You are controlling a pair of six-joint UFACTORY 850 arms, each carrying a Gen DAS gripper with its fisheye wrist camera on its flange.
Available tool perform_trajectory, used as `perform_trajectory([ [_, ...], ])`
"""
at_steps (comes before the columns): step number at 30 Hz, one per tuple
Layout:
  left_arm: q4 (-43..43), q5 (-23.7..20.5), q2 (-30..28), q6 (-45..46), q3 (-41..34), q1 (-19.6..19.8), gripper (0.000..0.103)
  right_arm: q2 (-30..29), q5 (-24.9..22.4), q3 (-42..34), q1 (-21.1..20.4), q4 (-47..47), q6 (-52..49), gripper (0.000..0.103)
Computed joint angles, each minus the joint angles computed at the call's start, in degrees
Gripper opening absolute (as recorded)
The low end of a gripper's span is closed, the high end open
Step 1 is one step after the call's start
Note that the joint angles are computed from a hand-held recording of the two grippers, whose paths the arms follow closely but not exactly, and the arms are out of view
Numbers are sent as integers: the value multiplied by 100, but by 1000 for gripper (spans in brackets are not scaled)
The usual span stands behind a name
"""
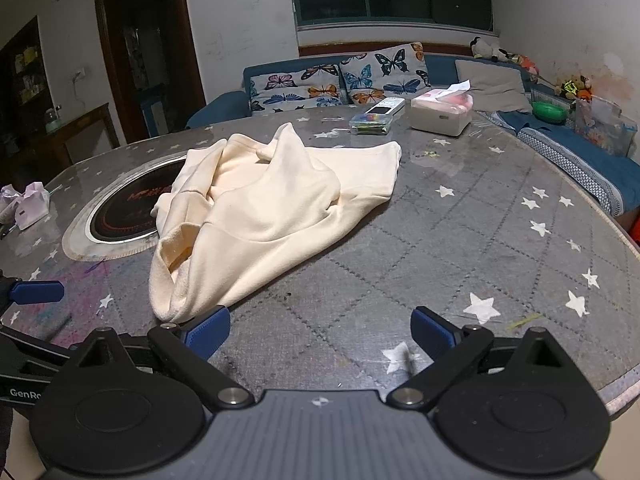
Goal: Fold clothes
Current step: 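Move both tools toward the crumpled cream sweatshirt on the table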
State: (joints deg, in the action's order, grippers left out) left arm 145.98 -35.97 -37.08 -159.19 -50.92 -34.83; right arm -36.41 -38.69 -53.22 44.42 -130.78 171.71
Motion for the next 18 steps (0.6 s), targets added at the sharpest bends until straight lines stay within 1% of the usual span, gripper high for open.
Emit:
perform_trajectory([
  [6, 16, 20, -10, 2, -21, 6, 103, -14, 50, -34, -17, -53, -19, 98],
  [18, 153, 74, -12, -77, -56, 55, 103, -22, 167, -90, -75, -239, 57, 91],
])
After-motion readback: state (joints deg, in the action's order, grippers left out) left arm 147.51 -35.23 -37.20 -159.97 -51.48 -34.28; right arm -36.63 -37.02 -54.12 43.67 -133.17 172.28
